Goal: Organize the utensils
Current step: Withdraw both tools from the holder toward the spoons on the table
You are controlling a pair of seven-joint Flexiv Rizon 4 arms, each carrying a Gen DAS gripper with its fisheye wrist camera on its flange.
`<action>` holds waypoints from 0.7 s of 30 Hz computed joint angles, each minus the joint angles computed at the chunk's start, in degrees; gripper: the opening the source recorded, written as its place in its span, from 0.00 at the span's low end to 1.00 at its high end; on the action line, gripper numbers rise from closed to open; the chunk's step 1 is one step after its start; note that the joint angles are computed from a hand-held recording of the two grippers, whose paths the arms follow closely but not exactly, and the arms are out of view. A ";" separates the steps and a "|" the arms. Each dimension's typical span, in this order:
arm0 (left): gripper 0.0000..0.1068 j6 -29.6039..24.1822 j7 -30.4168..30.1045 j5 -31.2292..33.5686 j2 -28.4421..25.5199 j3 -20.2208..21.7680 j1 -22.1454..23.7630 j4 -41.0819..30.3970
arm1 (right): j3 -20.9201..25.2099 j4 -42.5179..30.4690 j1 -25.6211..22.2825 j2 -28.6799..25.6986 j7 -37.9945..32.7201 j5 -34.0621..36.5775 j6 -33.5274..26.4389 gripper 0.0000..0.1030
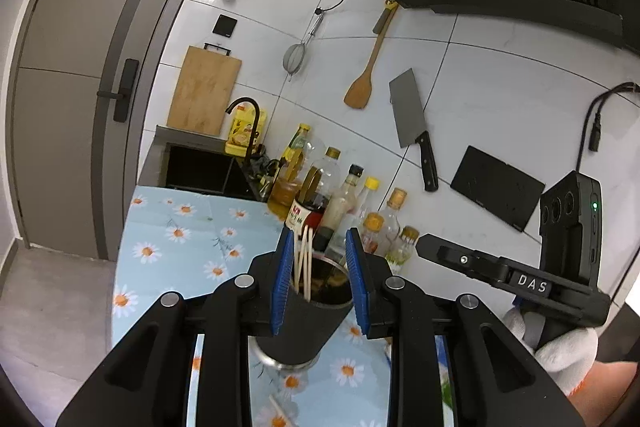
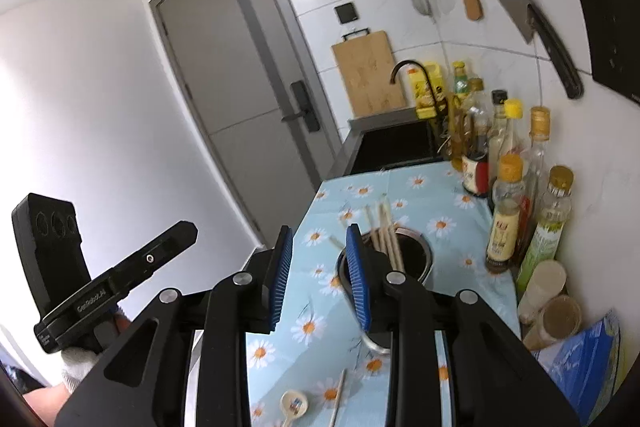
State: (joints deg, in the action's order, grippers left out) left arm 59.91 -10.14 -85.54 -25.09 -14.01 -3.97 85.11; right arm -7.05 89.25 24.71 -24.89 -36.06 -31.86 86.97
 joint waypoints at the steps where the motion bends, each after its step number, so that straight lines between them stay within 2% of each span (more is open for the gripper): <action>1: 0.24 -0.68 -1.23 0.67 0.55 0.43 0.31 0.84 | 1.18 0.50 -0.43 0.39 -0.78 0.42 -0.50 0.29; 3: 0.26 -2.60 -4.56 2.45 1.43 1.26 1.03 2.22 | 4.28 1.01 -1.80 0.84 -3.42 1.66 -1.81 0.29; 6: 0.26 -3.95 -5.16 2.06 3.25 1.96 1.57 4.73 | 8.10 1.80 -3.26 1.30 -7.73 3.88 -3.28 0.29; 15: 0.26 -6.51 -7.93 4.01 6.90 4.75 1.31 9.67 | 14.52 4.58 -5.87 2.74 -18.43 11.01 -7.37 0.29; 18: 0.26 -8.17 -10.45 5.46 7.04 5.37 1.76 10.81 | 20.97 2.86 -9.45 2.43 -25.51 19.42 -13.72 0.29; 21: 0.26 -9.68 -12.76 7.11 7.29 5.99 2.31 12.47 | 23.61 1.04 -10.37 2.30 -30.91 25.85 -20.29 0.29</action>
